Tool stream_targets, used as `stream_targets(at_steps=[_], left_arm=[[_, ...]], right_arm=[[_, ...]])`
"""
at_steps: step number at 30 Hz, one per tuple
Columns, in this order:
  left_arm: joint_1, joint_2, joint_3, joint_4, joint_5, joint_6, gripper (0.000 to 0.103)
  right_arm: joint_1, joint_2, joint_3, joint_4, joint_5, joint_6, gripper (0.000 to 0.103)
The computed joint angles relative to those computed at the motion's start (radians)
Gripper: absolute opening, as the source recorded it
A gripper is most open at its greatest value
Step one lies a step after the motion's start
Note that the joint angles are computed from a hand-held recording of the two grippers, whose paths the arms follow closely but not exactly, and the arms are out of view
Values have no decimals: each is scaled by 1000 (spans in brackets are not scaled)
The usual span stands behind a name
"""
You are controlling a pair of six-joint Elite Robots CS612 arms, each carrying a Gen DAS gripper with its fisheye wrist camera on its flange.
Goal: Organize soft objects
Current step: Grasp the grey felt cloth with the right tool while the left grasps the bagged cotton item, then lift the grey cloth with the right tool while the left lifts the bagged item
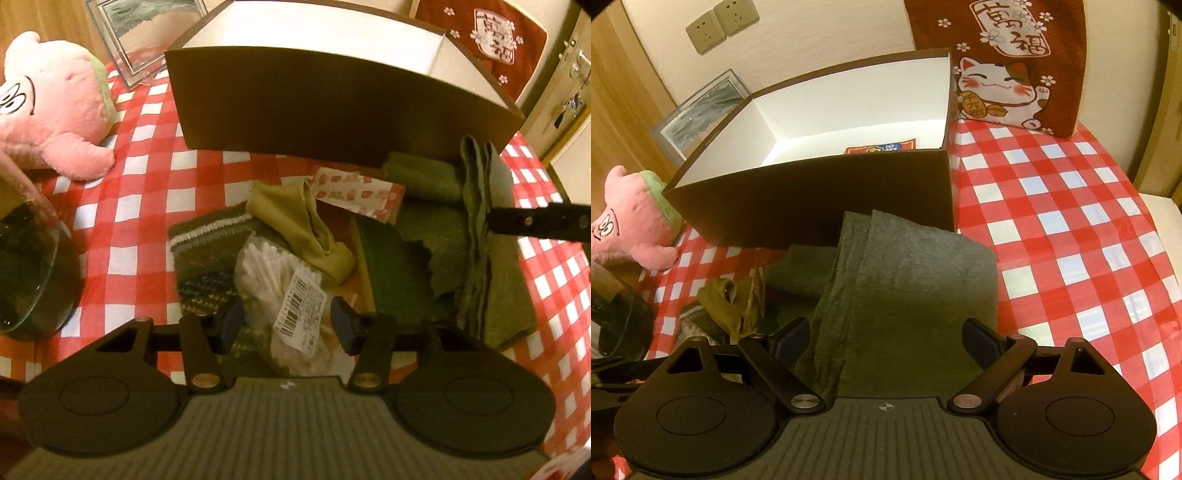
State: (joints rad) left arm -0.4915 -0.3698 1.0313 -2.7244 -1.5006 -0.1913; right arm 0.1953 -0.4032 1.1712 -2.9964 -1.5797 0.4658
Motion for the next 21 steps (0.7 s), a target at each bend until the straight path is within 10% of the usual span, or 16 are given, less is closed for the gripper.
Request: stream_targets(at_steps=[5,21], left_arm=[[3,5,-3,-18,-21,5,19],[3,-22,19,-106,8,9,18]], right_arm=[[-1,2,-5,2,1,-5,90],[14,55,-112,96,-45,-7,90]])
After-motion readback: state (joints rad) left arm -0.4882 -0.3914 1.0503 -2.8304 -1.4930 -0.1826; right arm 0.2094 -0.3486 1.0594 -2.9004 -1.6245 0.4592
